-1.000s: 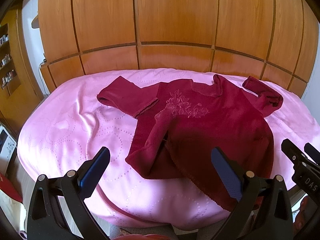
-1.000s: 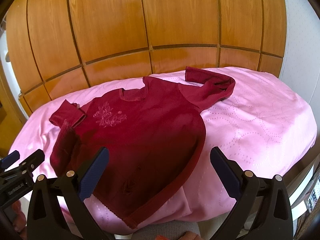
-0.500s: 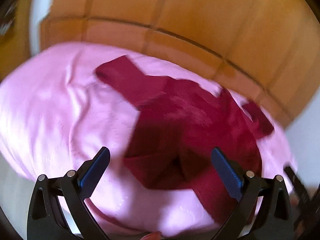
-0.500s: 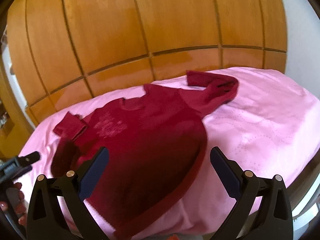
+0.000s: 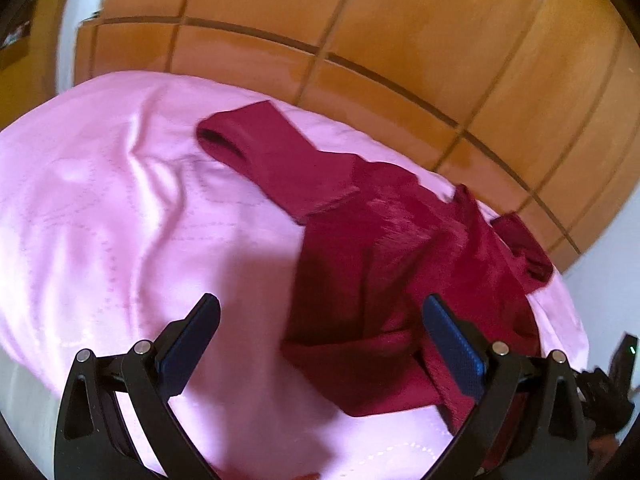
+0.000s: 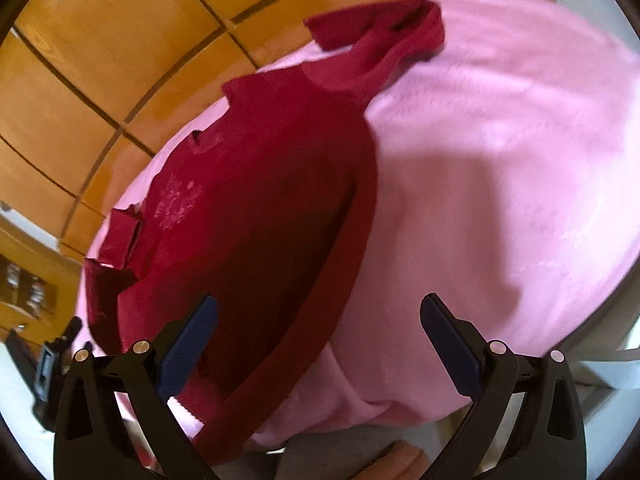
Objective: Fold small clothes
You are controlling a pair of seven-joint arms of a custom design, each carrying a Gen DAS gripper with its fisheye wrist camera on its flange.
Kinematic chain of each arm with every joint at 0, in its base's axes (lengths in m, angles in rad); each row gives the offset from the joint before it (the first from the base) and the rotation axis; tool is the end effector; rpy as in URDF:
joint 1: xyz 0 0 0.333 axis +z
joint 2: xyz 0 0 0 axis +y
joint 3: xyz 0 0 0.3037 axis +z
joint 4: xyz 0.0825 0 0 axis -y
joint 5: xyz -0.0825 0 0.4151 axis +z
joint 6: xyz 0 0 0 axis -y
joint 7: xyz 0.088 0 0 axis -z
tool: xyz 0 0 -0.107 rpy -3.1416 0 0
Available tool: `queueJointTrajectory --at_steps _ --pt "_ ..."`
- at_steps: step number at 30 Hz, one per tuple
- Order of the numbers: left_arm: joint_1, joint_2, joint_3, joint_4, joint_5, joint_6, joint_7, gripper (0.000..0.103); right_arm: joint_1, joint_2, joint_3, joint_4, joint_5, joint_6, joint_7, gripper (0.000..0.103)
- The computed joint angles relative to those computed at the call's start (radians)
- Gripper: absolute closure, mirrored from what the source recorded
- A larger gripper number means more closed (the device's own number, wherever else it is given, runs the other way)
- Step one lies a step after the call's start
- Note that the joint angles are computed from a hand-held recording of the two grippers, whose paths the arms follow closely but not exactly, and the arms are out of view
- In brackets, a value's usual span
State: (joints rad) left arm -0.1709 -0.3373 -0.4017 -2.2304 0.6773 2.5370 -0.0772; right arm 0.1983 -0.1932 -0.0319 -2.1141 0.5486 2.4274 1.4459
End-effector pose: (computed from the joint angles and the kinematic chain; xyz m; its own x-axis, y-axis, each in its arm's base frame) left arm 0.4386 -0.3109 0.5424 0.3861 -0.8355 0.3910 -0.5187 -0.5471 -0.6569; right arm 0.5619 0.0954 0.5316 0.0761 -0.8928 -0.4441 -0.8881 0.1417 -0.4372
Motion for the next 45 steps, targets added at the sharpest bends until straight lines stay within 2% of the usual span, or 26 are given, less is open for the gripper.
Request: queueJointTrajectory --at_steps 4,7,9,12,15,19,21,23,25,29,34,36,37,38,40,45 --pt "0.034 0.013 -0.043 0.027 0.16 0.047 -0.044 0.002 0.005 0.043 -0.016 0.03 0.087 -0.045 -0.07 0.023" --pt "0.034 0.054 -0.06 0.08 0.259 0.016 -0.023 0.002 -0.009 0.076 -0.011 0.052 0.11 -0.054 -0.074 0.033" --pt "0.02 0.072 -0.052 0.098 0.307 -0.005 -0.018 0.002 -0.015 0.079 0.002 0.059 0.079 -0.026 -0.086 0.056" --pt "-0.006 0.118 -0.014 0.125 0.331 0.011 0.029 0.002 -0.016 0.098 0.007 0.083 0.079 -0.02 -0.143 0.079" --pt "-0.032 0.173 0.03 0.16 0.288 0.012 0.125 0.002 -0.02 0.108 0.008 0.098 0.109 -0.006 -0.186 0.092" --pt "-0.058 0.203 0.082 0.164 0.176 0.058 0.232 0.003 -0.03 0.105 0.005 0.105 0.132 0.045 -0.214 0.094" --pt "-0.07 0.201 0.11 0.143 0.041 0.096 0.312 0.003 -0.039 0.105 -0.002 0.11 0.148 0.08 -0.211 0.094" --pt "-0.068 0.183 0.112 0.108 -0.001 0.142 0.319 0.003 -0.051 0.114 -0.005 0.121 0.126 0.104 -0.182 0.094" --pt "-0.064 0.169 0.103 0.082 -0.021 0.16 0.325 0.003 -0.061 0.125 -0.008 0.13 0.108 0.1 -0.167 0.094" --pt "-0.041 0.16 0.063 0.065 0.06 0.141 0.275 0.003 -0.07 0.169 0.007 0.136 0.012 0.09 -0.096 0.094" --pt "-0.047 0.171 0.067 0.083 0.07 0.128 0.323 0.004 -0.07 0.166 0.017 0.125 0.02 0.101 -0.137 0.094" --pt "-0.049 0.178 0.068 0.103 0.087 0.123 0.351 0.04 -0.069 0.162 0.018 0.12 0.009 0.11 -0.141 0.094" --pt "-0.053 0.182 0.071 0.111 0.08 0.119 0.371 0.061 -0.068 0.162 0.018 0.119 0.009 0.108 -0.138 0.094" --pt "-0.058 0.182 0.076 0.118 0.065 0.12 0.404 0.07 -0.069 0.163 0.016 0.12 0.014 0.105 -0.137 0.094" --pt "-0.061 0.165 0.085 0.099 0.058 0.192 0.449 0.082 -0.07 0.162 0.014 0.12 0.026 0.102 -0.141 0.094" --pt "-0.061 0.047 0.083 -0.007 -0.002 0.289 0.568 0.091 -0.068 0.147 0.013 0.103 0.045 0.14 -0.141 0.094"
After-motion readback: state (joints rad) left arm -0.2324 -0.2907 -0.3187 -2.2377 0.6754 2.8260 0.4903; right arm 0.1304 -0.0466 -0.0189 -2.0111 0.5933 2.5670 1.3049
